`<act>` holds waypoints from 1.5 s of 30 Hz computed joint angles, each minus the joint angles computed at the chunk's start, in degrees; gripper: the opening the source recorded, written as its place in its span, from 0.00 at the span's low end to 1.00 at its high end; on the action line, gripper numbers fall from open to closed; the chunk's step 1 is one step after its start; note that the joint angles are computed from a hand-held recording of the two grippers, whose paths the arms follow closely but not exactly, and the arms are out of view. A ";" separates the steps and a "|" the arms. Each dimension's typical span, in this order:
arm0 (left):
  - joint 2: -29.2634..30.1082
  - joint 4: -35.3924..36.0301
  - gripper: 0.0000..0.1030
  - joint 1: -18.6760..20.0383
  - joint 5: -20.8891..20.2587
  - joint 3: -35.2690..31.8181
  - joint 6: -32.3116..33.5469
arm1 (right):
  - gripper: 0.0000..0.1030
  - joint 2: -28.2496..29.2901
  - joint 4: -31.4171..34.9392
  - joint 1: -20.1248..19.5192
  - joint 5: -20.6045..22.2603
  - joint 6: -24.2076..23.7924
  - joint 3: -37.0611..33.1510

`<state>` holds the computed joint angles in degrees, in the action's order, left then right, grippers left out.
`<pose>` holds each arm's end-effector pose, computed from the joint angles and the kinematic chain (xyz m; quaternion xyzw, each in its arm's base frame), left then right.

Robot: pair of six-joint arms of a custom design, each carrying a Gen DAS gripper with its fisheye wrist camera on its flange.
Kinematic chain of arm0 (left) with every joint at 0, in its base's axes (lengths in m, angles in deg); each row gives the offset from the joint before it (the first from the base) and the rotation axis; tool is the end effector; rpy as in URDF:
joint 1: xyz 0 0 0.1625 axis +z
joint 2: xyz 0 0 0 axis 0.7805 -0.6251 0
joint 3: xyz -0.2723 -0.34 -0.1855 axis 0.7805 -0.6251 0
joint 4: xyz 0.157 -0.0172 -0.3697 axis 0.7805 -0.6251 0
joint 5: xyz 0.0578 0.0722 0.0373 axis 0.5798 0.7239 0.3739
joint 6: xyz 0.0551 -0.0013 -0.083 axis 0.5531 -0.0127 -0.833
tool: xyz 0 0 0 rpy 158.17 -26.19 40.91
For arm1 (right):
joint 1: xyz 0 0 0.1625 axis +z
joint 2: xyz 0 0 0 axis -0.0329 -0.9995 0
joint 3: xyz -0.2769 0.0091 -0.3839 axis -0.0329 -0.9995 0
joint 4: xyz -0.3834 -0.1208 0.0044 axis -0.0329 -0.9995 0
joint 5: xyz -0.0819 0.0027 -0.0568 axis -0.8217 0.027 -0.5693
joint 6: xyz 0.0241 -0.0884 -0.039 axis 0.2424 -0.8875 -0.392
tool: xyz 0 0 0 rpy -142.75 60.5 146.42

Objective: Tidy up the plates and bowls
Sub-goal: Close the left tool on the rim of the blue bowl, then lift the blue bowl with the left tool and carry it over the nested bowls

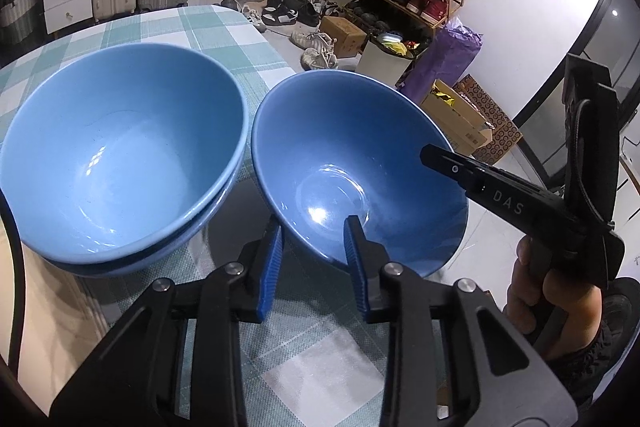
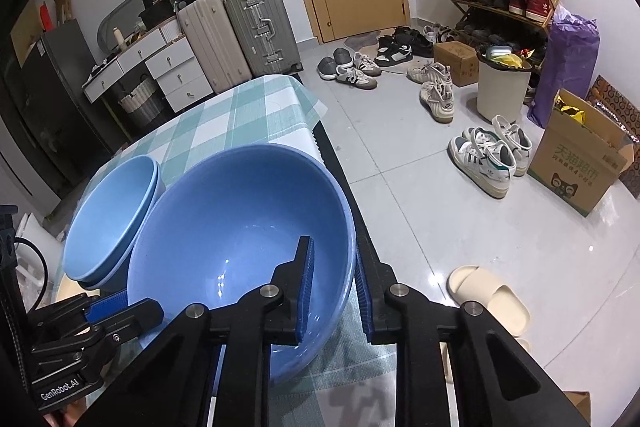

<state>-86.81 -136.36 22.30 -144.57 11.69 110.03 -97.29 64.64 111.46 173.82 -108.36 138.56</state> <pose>-0.0428 -0.6750 0.3298 0.3883 0.9142 -0.0722 0.0907 0.2469 -0.5409 0.1322 -0.1195 -0.8399 0.4135 0.3306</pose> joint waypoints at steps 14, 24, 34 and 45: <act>-2.85 -0.63 0.26 -0.94 -0.44 1.74 2.17 | 0.20 -1.27 -1.59 3.13 2.87 -0.80 1.57; -5.90 -0.46 0.26 -2.08 -0.96 1.96 3.57 | 0.20 -1.36 -3.44 7.38 7.41 -3.53 1.34; -8.11 1.35 0.26 -3.26 -1.94 -1.09 4.51 | 0.20 -0.21 -3.05 10.35 9.25 -5.39 -1.82; -8.26 4.17 0.26 -3.87 -1.58 -6.75 3.44 | 0.21 1.61 -2.89 10.75 7.65 -9.63 -6.61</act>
